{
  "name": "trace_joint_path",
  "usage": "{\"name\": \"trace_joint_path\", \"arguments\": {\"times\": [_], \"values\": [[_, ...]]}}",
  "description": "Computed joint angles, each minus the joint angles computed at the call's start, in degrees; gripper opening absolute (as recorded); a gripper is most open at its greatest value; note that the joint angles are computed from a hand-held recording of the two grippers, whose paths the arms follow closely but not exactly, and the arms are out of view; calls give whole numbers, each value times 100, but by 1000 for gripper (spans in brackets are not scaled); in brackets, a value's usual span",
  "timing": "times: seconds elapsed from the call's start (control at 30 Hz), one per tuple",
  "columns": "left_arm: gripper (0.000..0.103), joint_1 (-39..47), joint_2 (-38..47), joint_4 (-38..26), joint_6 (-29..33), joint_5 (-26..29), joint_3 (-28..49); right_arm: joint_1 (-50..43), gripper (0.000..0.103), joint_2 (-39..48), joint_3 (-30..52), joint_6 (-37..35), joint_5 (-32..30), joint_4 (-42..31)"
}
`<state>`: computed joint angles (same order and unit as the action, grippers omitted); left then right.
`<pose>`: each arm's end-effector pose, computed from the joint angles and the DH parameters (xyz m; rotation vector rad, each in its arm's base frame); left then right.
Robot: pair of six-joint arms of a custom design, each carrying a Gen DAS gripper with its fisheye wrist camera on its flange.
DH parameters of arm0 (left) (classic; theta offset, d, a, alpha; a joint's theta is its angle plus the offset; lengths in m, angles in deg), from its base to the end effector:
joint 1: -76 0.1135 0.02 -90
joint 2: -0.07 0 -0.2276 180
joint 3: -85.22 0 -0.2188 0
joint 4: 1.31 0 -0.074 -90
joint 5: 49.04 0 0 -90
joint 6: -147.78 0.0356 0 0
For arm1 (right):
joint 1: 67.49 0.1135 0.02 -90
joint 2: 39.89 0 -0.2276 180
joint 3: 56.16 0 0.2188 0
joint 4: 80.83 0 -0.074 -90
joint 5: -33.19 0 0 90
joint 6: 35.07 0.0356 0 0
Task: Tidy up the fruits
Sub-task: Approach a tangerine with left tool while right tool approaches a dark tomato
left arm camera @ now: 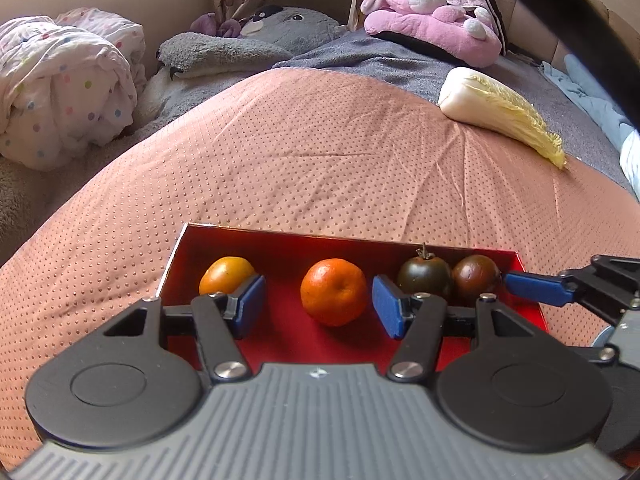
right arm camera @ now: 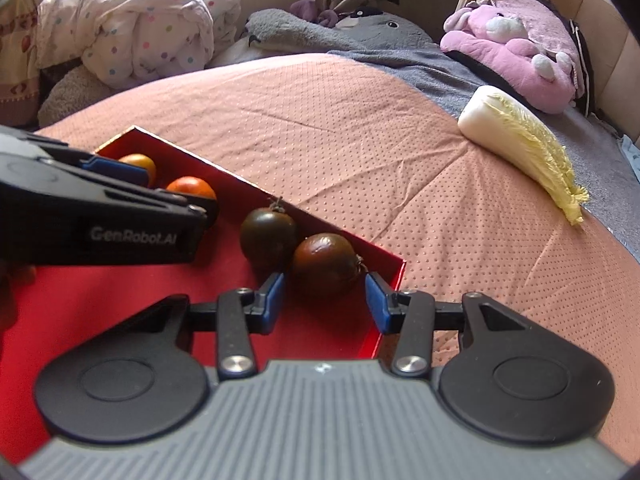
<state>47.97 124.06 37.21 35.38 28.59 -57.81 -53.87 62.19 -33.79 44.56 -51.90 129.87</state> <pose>0.2072 -0.1017 0.0022 0.0194 2.3968 -0.1517 0.1742 0.0391 0.0381 -0.4656 2.3783 -0.0782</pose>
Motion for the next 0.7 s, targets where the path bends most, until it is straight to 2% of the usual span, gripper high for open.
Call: {"name": "trace_joint_path", "arguments": {"times": [0.17, 0.37, 0.57, 0.63, 0.7], "values": [[65, 190, 81, 354, 7, 250, -164, -37, 48, 386, 293, -17, -21, 21], [65, 785, 49, 802, 80, 1055, -494, -116, 49, 462, 349, 64, -129, 54], [65, 813, 124, 1007, 192, 1131, -598, -221, 49, 612, 235, 71, -297, 398], [65, 762, 143, 971, 184, 1079, -551, -282, 44, 586, 152, 39, -393, 477], [65, 722, 166, 909, 164, 1045, -480, -312, 44, 498, 39, 20, -458, 525]]}}
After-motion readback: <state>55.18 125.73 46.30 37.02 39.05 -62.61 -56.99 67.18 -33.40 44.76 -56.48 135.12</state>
